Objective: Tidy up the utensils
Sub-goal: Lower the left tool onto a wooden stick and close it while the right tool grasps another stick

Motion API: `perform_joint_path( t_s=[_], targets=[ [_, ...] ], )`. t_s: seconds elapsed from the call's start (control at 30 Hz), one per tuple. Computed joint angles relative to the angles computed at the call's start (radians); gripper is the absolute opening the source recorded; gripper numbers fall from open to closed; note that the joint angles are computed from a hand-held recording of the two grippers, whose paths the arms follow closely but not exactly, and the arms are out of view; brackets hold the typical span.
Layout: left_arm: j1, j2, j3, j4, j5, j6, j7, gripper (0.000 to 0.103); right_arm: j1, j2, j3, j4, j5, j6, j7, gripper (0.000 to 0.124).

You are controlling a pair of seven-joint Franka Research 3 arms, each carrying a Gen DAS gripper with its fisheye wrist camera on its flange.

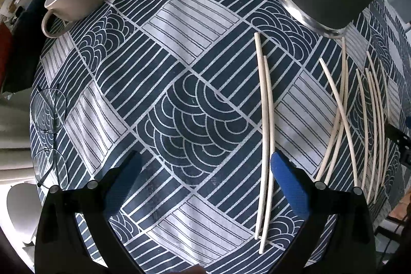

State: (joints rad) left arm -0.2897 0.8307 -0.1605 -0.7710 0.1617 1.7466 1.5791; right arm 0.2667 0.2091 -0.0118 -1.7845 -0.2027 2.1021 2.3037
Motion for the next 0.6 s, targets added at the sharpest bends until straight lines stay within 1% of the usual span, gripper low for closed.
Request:
perform_joint_path(
  t_s=[0.07, 0.13, 0.2, 0.23, 0.3, 0.33, 0.4, 0.43, 0.47, 0.5, 0.6],
  targets=[
    [0.000, 0.003, 0.002, -0.002, 0.003, 0.008, -0.003, 0.098, -0.004, 0.004, -0.003, -0.001, 0.003, 0.010, -0.001, 0.095],
    [0.000, 0.024, 0.005, 0.033, 0.006, -0.008, 0.001, 0.098, -0.010, 0.014, -0.008, 0.009, 0.003, 0.013, -0.010, 0.095],
    [0.001, 0.052, 0.005, 0.098, -0.004, -0.062, 0.014, 0.098, -0.012, 0.024, -0.011, 0.020, 0.001, 0.014, -0.016, 0.095],
    [-0.001, 0.053, 0.007, 0.096, -0.004, -0.057, 0.013, 0.098, -0.014, 0.028, -0.013, 0.022, 0.000, 0.016, -0.020, 0.095],
    [0.003, 0.016, 0.006, 0.017, 0.000, -0.003, 0.015, 0.099, -0.010, 0.035, -0.013, 0.033, -0.002, 0.016, -0.014, 0.095],
    [0.008, -0.007, 0.003, -0.020, -0.001, 0.010, 0.015, 0.099, -0.008, 0.034, -0.013, 0.032, 0.001, 0.016, -0.008, 0.095],
    [0.012, 0.004, -0.004, -0.004, -0.012, 0.001, 0.011, 0.099, -0.011, 0.030, -0.014, 0.024, 0.018, 0.025, 0.003, 0.095],
    [0.017, 0.021, -0.008, 0.026, -0.023, -0.015, 0.012, 0.099, -0.016, 0.023, -0.015, 0.009, 0.034, 0.042, 0.009, 0.095],
    [0.025, 0.020, -0.012, 0.020, -0.035, -0.007, 0.012, 0.099, -0.022, 0.014, -0.015, -0.010, 0.053, 0.064, 0.011, 0.095],
    [0.028, 0.000, -0.013, -0.020, -0.035, 0.019, 0.018, 0.099, -0.028, 0.008, -0.015, -0.023, 0.067, 0.081, 0.010, 0.096],
    [0.043, -0.054, -0.020, -0.125, -0.037, 0.098, 0.035, 0.099, -0.029, 0.001, -0.015, -0.040, 0.053, 0.112, 0.003, 0.096]
  ],
)
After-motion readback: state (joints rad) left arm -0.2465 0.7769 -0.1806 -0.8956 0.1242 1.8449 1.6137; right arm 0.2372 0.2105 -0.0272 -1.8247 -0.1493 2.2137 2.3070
